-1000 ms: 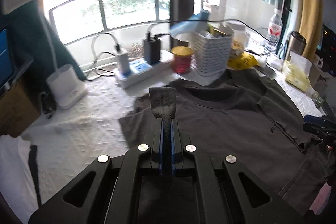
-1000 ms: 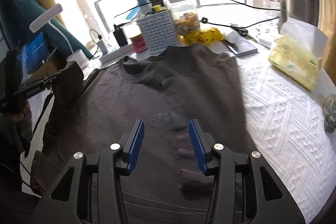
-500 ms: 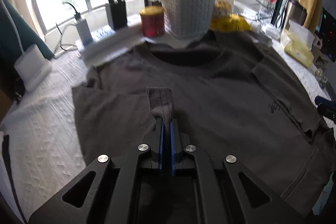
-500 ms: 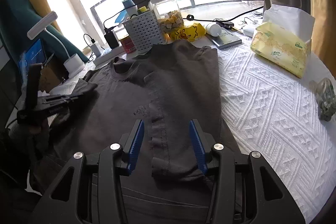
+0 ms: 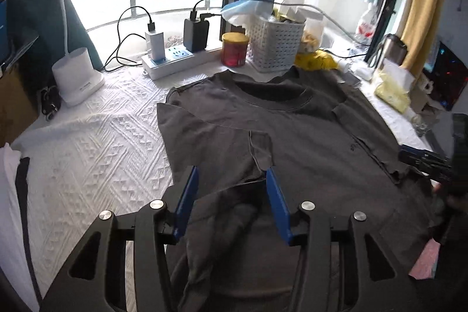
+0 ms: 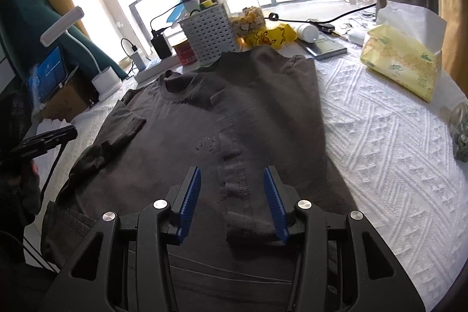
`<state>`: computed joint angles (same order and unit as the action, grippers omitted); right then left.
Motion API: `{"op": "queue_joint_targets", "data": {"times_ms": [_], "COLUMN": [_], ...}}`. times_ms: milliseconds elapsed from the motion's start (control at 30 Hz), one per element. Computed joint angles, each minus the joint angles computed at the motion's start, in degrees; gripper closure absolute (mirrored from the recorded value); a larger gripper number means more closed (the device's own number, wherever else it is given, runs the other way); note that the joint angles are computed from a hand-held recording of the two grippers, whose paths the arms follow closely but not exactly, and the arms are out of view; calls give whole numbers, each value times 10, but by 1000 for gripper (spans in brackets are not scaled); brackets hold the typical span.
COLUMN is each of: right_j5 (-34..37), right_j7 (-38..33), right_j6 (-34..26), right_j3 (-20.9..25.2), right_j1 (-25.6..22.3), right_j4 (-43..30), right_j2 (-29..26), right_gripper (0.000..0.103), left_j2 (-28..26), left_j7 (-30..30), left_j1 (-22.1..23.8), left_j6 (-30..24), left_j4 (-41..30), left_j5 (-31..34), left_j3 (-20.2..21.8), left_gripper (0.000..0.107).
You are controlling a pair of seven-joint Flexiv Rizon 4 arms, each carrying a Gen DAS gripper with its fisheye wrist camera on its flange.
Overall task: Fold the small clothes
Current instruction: 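Move both tools to the hem of the shirt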
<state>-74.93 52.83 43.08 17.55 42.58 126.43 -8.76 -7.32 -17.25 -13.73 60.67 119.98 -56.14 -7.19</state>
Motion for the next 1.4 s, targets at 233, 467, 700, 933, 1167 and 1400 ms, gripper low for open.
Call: {"op": "queue_joint_targets", "data": {"times_ms": [233, 467, 700, 933, 1167, 1400], "right_j5": [12, 37, 32, 45, 67, 90], "right_j7": [-27, -16, -8, 11, 18, 22], "right_j6": [-10, -30, -32, -48, -63, -92], "right_j3": [1, 7, 9, 18, 31, 44], "right_j1": [8, 19, 25, 27, 29, 46], "right_j4": [-19, -14, -13, 8, 23, 22], "right_j2": [-7, -3, -4, 13, 26, 29], "right_gripper": [56, 56, 56, 56, 56, 56], "left_j2": [-36, -13, 23, 30, -30, 4], "left_j7": [-50, -51, 0, 42, -9, 19], "left_j1": [8, 27, 17, -13, -19, -24], "left_j6": [11, -48, -165, -112, -61, -83], "left_j4": [-8, 18, 41, 29, -2, 38], "left_j5": [58, 83, 80, 9, 89, 85], "left_j3": [4, 3, 13, 8, -7, -13], "left_gripper": [56, 55, 55, 53, 48, 48]}}
